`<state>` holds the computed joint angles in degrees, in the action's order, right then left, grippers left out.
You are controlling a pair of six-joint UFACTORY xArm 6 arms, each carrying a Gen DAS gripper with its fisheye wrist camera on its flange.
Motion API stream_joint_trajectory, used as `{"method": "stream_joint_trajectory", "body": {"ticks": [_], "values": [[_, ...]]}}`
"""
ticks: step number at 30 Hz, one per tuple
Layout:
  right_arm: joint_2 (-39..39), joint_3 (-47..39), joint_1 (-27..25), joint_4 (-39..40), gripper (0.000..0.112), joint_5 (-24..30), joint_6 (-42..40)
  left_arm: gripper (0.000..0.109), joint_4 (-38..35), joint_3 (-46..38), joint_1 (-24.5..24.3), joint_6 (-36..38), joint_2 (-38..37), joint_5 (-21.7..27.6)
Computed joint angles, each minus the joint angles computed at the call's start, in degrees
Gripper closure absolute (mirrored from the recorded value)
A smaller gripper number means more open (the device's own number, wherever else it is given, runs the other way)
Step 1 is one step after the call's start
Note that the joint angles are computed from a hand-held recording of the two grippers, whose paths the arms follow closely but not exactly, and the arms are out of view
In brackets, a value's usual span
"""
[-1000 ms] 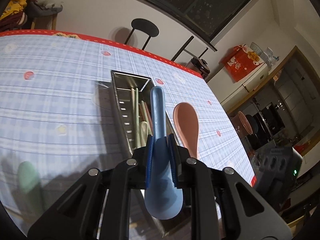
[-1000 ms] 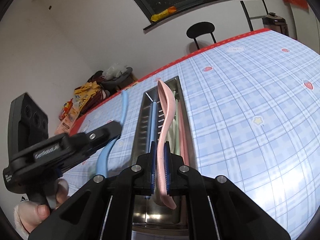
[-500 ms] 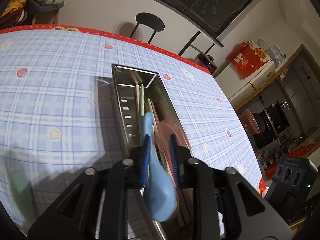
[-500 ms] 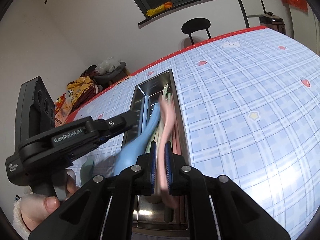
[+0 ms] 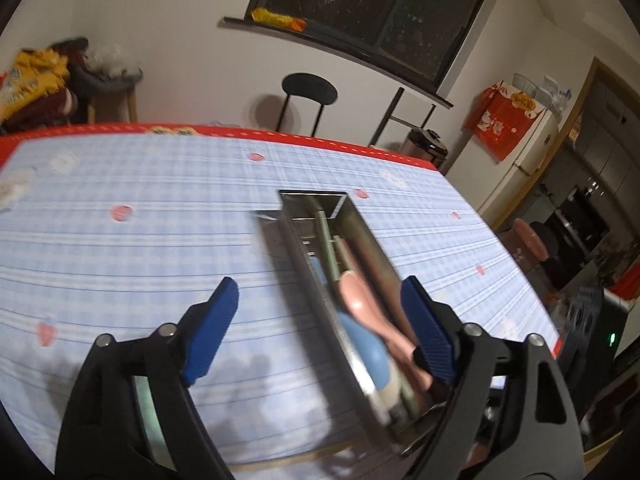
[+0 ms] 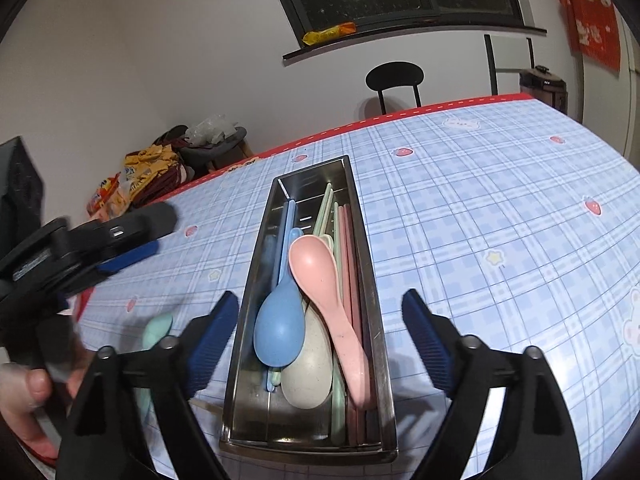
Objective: Organize utensils
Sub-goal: 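Lower both spoons into the steel tray and open both grippers, then move the right gripper to the wooden chopstick and close on it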
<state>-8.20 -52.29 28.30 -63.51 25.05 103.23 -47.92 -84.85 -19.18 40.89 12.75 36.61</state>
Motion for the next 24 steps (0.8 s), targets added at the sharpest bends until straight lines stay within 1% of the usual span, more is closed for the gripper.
{"method": "stream_joint_trajectory", "body": {"ticks": [1, 3, 6, 8, 12, 14, 15, 17, 18, 20, 23, 24], "values": [[0.18, -0.27, 0.39, -0.03, 0.023, 0.67, -0.17, 0.022, 0.21, 1.24, 0.32, 0.68, -0.97, -0.83], [0.42, -0.6, 0.97, -0.33, 0.021, 1.49, -0.26, 0.019, 1.22, 4.05, 1.32, 2.12, -3.13, -2.72], [0.97, -1.27, 1.98, -0.63, 0.018, 2.66, -0.88, 0.015, 1.81, 7.11, 2.82, 3.53, -5.56, -4.31], [1.41, -1.72, 2.31, -1.19, 0.015, 2.47, -1.22, 0.013, 1.91, 9.2, 4.19, 5.08, -7.19, -4.84], [2.95, -4.05, 4.66, 0.31, 0.015, 7.03, -5.61, 0.012, 1.47, 13.57, 7.02, 10.14, -10.46, -6.7], [3.26, -5.01, 5.99, -0.42, 0.015, 8.8, -7.01, 0.012, 0.69, 15.53, 8.89, 12.9, -11.8, -7.3], [3.34, -5.26, 6.26, -0.77, 0.015, 8.54, -7.66, 0.012, 0.21, 16.17, 9.93, 13.95, -12.27, -6.9], [3.67, -5.73, 6.28, -0.71, 0.015, 6.07, -10.35, 0.012, -0.53, 17.18, 11.82, 15.27, -13.01, -5.4], [4.09, -6.11, 6.22, 0.24, 0.015, 4.15, -12.92, 0.012, -0.68, 17.62, 12.76, 15.78, -13.28, -4.23], [5.39, -7.29, 6.58, 3.74, 0.015, 2.64, -19.09, 0.012, -0.48, 18.83, 13.71, 16.4, -13.85, -3.05], [8.64, -10.56, 7.95, 11.32, 0.015, 3.25, -31.88, 0.012, -0.5, 20.62, 14.32, 17.57, -14.7, -2.52], [9.52, -11.42, 8.31, 13.81, 0.017, 3.27, -35.63, 0.012, -0.61, 21.08, 14.33, 17.68, -14.93, -2.44]]}}
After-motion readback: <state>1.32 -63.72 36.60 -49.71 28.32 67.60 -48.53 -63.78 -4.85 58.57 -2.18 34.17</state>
